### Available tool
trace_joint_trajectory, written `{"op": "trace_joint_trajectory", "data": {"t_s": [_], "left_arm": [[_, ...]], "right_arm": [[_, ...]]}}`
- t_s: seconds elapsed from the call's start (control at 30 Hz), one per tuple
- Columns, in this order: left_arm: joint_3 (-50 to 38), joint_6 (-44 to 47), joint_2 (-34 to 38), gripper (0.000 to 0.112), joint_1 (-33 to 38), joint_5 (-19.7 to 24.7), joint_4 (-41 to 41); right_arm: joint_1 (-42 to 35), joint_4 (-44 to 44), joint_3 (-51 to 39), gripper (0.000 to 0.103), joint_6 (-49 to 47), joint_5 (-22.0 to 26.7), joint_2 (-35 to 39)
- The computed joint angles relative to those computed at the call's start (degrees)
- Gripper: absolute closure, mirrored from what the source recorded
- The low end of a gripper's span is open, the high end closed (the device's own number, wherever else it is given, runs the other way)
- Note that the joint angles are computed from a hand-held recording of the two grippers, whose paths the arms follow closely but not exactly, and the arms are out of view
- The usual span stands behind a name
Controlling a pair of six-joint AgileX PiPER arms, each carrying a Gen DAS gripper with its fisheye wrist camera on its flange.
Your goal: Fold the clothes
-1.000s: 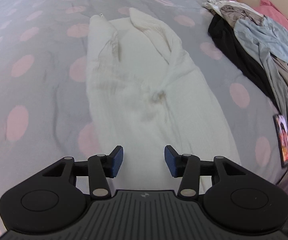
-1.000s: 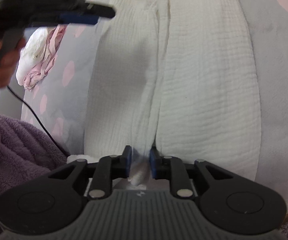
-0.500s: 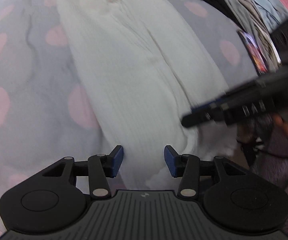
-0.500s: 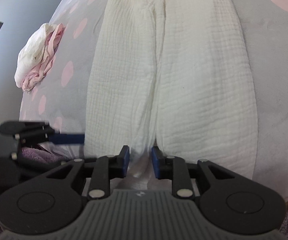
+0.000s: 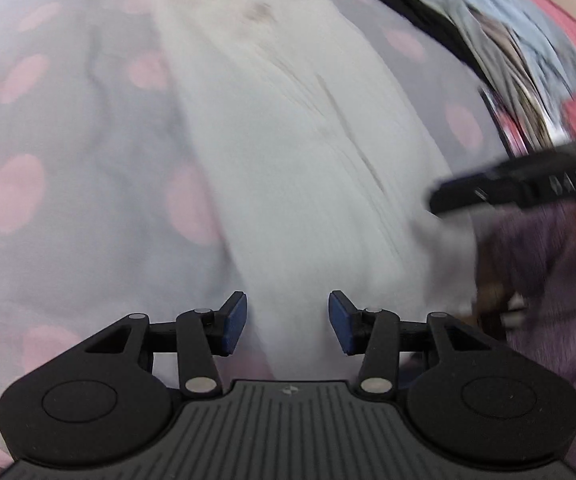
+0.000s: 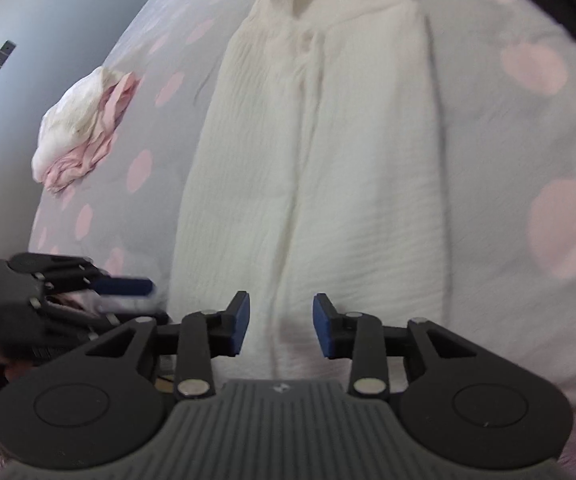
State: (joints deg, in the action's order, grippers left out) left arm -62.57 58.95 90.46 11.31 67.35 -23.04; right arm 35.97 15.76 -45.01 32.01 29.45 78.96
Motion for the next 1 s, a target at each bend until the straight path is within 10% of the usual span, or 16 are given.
{"op": "trace_joint_trajectory", "data": {"t_s": [0.67, 1.0], "left_arm": [[-35.17, -19.49, 24.9, 0.069, -13.96, -15.23, -2.4], [-56.67, -34.35, 42.44, 0.063, -24.41, -19.41, 13.59]], "right_arm": [[-21.05, -7.87, -30.8, 0.062, -16.94, 15.19, 21.22], [-26.78, 2.35, -39.67, 0.062, -23.68, 17.61, 31.23]]}}
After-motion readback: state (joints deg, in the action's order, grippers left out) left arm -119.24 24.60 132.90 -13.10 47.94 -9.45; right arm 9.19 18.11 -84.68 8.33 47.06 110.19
